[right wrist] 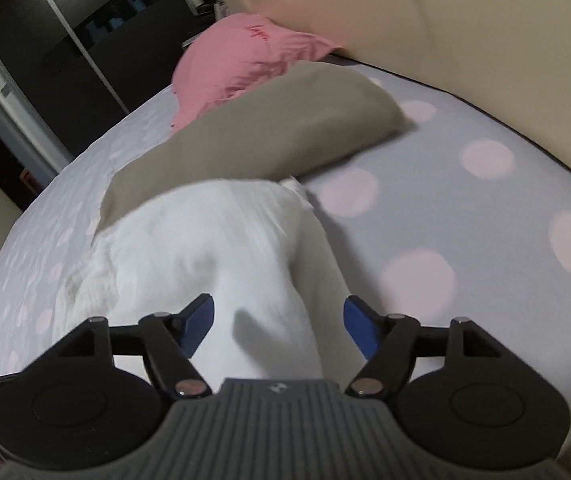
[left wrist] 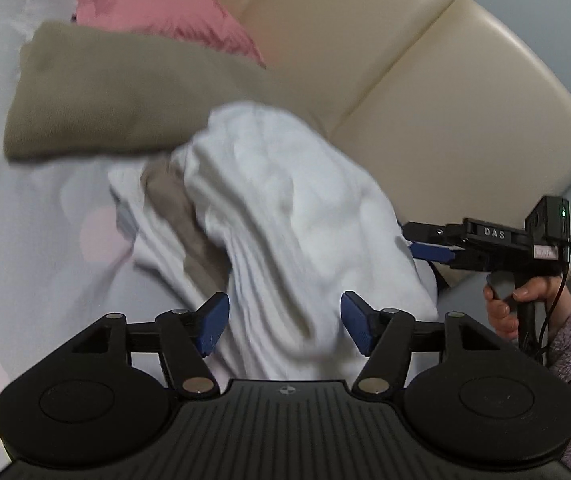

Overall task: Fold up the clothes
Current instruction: 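Carry the folded trousers with both grippers toward the clothes stack by the pillow, then lower the trousers onto the folded clothes stack and open both grippers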

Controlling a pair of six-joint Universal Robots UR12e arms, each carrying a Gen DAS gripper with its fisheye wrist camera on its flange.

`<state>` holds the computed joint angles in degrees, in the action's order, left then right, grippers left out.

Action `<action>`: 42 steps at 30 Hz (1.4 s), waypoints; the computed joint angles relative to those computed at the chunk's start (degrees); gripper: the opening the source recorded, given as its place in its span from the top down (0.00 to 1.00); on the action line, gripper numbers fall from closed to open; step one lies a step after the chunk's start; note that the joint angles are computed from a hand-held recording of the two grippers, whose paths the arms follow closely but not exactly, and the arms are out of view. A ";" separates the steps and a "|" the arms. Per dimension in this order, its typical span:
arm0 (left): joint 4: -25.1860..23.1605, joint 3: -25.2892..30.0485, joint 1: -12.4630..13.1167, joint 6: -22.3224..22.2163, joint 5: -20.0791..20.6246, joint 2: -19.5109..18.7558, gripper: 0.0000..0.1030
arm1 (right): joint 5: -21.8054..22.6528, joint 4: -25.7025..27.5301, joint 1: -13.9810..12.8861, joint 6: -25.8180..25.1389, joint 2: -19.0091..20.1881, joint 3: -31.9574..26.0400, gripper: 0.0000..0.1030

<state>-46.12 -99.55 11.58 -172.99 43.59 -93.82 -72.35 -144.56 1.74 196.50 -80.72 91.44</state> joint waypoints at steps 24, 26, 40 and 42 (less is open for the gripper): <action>-19.74 3.18 0.82 13.15 -4.21 0.93 0.61 | -10.20 1.71 2.64 12.55 -4.56 6.12 0.55; -18.01 2.98 1.64 13.48 -4.34 1.49 0.60 | -12.70 0.38 3.33 11.60 -5.03 6.30 0.53; -1.77 10.86 -2.04 12.41 4.13 -4.26 0.68 | -19.73 -11.33 8.13 -5.90 1.02 -1.02 0.70; -1.57 11.35 -2.74 11.77 5.42 -5.27 0.68 | -18.64 -11.91 8.41 -7.05 3.80 -3.99 0.74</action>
<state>-47.69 -88.20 8.85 -161.21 49.01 -99.09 -90.99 -156.47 10.15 189.46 -76.92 87.44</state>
